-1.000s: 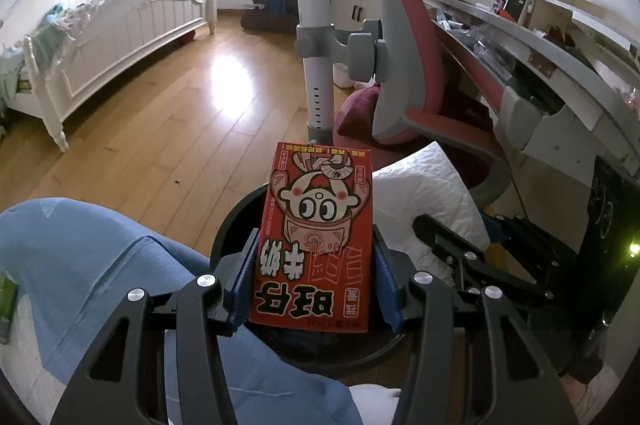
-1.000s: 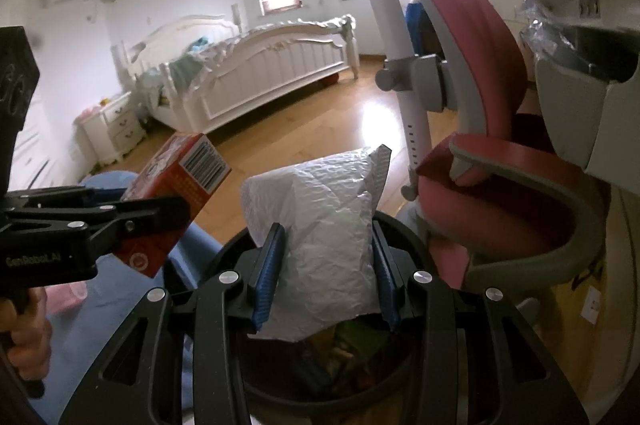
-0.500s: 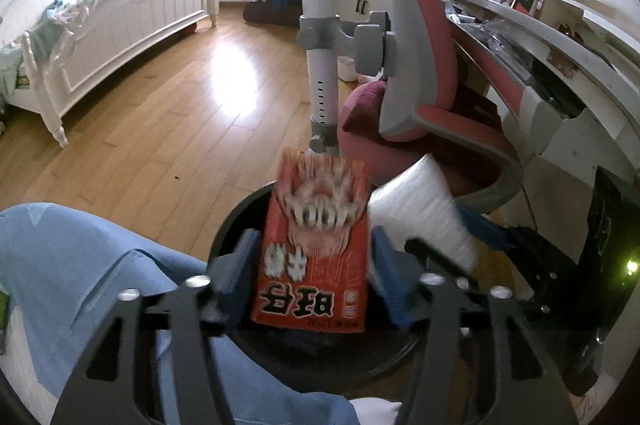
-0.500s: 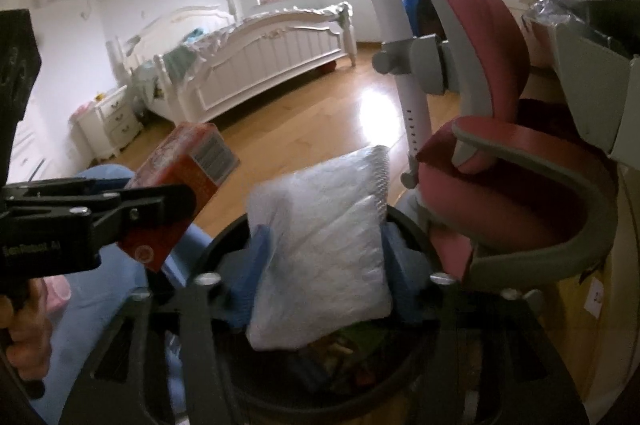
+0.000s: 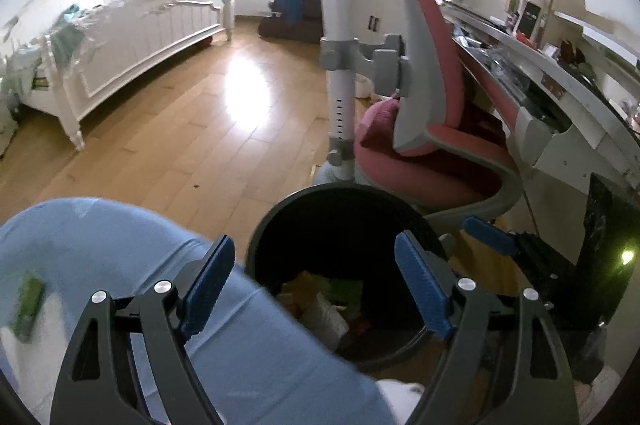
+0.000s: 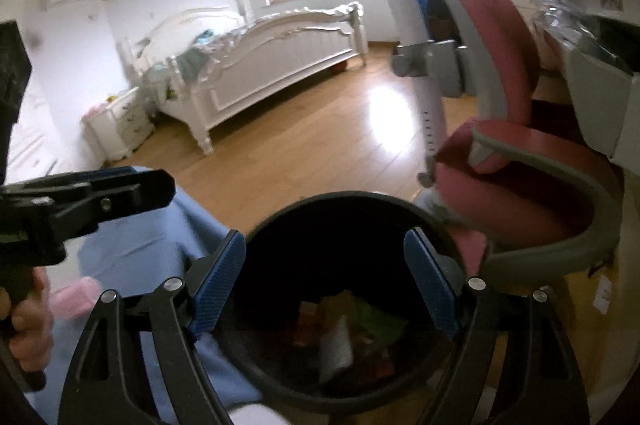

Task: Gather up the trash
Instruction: 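Grasp the green Doublemint gum pack with the left gripper while the right grasps the pink roller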

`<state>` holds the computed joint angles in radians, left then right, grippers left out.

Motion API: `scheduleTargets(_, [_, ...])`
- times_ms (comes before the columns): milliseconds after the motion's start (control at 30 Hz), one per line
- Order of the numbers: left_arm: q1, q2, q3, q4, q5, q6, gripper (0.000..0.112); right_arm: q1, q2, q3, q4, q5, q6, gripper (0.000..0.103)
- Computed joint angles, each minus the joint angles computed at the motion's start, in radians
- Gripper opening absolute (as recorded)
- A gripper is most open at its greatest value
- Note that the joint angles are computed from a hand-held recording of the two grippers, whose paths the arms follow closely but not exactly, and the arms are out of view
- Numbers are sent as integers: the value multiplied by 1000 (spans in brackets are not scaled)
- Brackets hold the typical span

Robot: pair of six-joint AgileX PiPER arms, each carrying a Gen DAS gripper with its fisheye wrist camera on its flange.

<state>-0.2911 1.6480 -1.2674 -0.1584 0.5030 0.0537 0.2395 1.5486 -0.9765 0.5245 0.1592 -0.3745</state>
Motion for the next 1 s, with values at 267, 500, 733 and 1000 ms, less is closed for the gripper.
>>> scheduleTargets(267, [284, -133, 180, -180, -18, 190, 82, 119, 35, -114, 244, 268, -173, 81])
scheduleTargets(500, [551, -102, 197, -149, -38, 319, 81, 298, 156, -286, 26, 456, 143, 79])
scheduleTargets(733, [635, 20, 115, -167, -5, 475, 62, 439, 285, -463, -224, 494, 376, 64])
scheduleTargets(1000, [656, 74, 79, -240, 2, 602, 43, 557, 439, -669, -481, 535, 546, 42])
